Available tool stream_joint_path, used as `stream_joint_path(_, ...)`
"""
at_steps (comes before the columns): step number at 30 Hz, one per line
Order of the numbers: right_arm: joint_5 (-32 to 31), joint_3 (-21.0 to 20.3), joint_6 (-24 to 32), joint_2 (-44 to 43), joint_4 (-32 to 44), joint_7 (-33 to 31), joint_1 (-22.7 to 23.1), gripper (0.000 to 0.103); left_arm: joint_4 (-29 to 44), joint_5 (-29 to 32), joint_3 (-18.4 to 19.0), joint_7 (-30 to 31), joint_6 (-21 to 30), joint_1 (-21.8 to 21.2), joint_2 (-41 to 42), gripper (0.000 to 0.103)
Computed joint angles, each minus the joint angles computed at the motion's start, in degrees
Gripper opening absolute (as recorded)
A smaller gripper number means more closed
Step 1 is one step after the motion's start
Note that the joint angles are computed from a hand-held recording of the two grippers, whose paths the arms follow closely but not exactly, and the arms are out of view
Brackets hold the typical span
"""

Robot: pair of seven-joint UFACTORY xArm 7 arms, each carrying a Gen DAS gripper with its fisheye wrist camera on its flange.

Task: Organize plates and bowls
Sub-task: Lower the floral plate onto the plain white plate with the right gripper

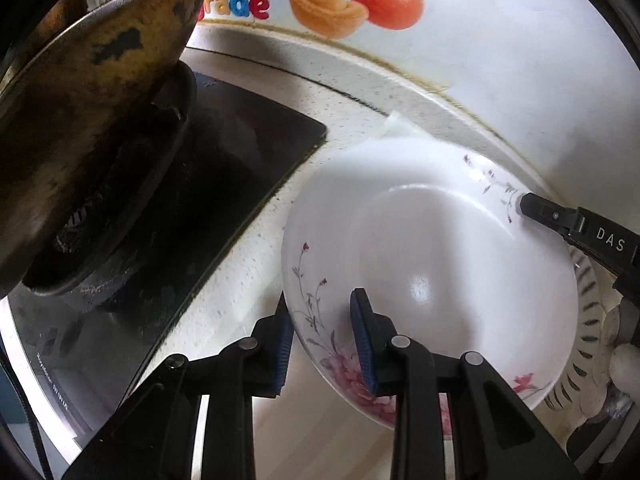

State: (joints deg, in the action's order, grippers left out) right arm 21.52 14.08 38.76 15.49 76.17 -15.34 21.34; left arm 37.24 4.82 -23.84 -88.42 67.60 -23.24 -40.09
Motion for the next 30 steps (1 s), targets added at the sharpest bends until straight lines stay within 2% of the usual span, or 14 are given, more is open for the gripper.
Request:
stream_joint_path(8,7.3,-1.4,3.0,-11.1,-9.0,-2.9,-2.3,0.016,5.8,0.5,-2.4,-1.0,2.3,-1.1,1.6,0.025)
stream_joint_path(16,12.8,-7.5,10.6,-29.9,-20.9,-4.8,-2.8,0.016,12.7,-0.7,-6.1,-1.5,5.7,-3.8,1.1,0.025)
stream_joint_path(20,12.0,-10.9,15.5,-41.8,-28.2,-4.3,-3.1,0.016,17.2,-1.5,-9.5,-3.4,8.4,-4.7,1.6,0.025)
stream_joint_path(27,7.6,-17.2,27.4,-62.8,-40.0,-0.6,-7.0,0.016,21.9,-3.3,-14.8,-6.8,7.3,-7.3,5.9,0.025)
stream_joint_path(30,4.5,-20.1,33.6,-71.9,-44.6,0.3,-10.1,0.016,23.6,-3.4,-16.9,-9.0,6.9,-8.9,9.5,0.025)
